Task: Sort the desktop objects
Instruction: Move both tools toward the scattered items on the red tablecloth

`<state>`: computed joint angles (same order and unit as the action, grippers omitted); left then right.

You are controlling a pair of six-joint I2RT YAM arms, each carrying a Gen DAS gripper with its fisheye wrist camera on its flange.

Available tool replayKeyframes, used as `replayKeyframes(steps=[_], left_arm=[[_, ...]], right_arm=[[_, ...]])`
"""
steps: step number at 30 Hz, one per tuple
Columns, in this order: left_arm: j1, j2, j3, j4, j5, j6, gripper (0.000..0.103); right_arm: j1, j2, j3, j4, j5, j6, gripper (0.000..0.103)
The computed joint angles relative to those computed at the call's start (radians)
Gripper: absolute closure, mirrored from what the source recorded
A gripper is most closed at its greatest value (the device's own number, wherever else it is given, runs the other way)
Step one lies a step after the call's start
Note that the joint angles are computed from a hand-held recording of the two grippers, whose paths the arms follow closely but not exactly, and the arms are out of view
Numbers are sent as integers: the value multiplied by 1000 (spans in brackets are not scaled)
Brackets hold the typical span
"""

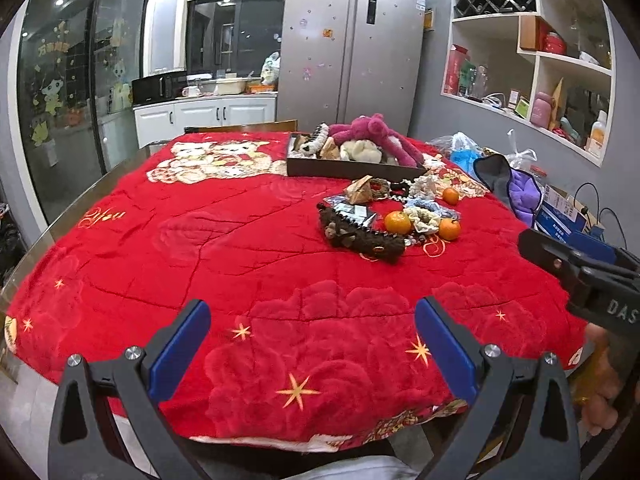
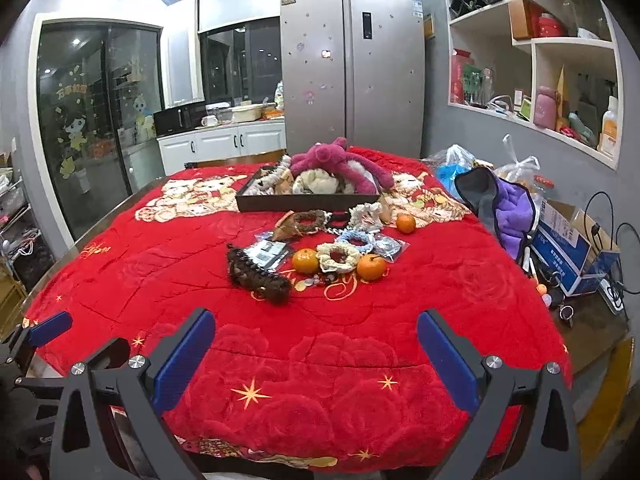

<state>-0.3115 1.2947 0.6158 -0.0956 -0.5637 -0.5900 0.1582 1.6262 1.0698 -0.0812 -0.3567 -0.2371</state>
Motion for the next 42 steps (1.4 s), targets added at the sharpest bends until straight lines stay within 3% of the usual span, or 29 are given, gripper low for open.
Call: replayKeyframes(steps=[9,13,20,28,42], left_arm=[[100,212,116,118,139,109,0],[163,346,223,124,239,144,0],[236,516,378,113,312,163,0],[277,660,542,43,372,132,0],[305,917,895,-161,451,148,0]], right_arm=[[19,127,97,31,58,24,0],[37,207,174,12,95,39,0],[57,388,375,-68,135,79,0],[60,543,553,-122,174,94,0],[43,829,958,-337,208,156,0]])
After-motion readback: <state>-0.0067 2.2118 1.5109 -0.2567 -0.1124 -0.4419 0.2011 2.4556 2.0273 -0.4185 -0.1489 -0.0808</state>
